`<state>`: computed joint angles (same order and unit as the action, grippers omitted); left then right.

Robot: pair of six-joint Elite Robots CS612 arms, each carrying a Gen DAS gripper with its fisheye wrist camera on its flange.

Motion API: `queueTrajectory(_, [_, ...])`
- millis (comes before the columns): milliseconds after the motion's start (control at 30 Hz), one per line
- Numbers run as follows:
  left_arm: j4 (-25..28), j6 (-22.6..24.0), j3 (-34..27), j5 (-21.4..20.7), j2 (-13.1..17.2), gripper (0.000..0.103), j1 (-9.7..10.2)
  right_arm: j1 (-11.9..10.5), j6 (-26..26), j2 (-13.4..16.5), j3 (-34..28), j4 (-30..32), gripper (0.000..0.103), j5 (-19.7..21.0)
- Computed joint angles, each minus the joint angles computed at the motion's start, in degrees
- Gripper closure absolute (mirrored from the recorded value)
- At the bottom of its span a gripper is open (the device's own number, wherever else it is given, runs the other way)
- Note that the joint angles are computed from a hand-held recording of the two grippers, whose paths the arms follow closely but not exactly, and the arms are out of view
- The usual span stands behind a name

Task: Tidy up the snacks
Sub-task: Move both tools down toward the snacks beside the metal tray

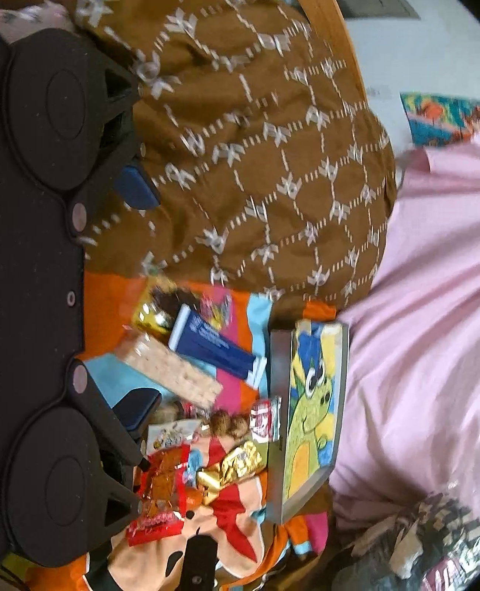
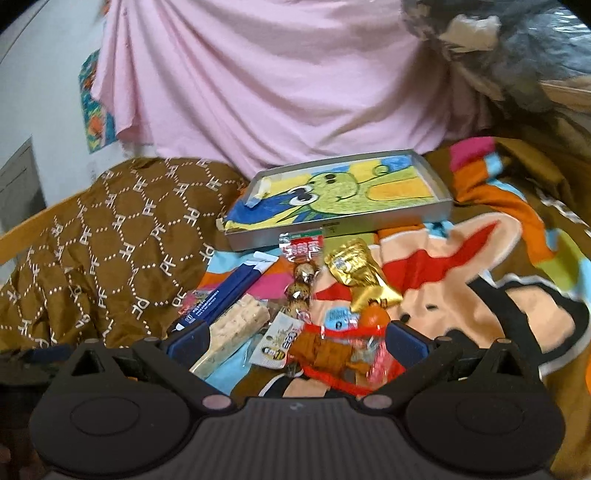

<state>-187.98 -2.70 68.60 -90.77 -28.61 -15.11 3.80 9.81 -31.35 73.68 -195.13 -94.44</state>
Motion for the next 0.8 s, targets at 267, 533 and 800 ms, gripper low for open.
queueTrajectory(267, [6.23, 0.92, -7.54, -6.69, 3.51, 0.001, 0.38, -3.44, -13.48, 1.68, -6.74, 10.97, 0.0, 12.74])
queueTrajectory(533, [16.34, 5.43, -14.76, -14.59, 6.75, 0.001, 1.02, -5.58, -20.72, 2.83, -10.13, 22.15, 0.0, 17.1])
queueTrajectory(800, [24.42, 5.57, -20.81, -19.06, 9.54, 0.005, 1.61, -6.53, -18.32, 4.35, -13.05, 29.16, 0.0, 17.18])
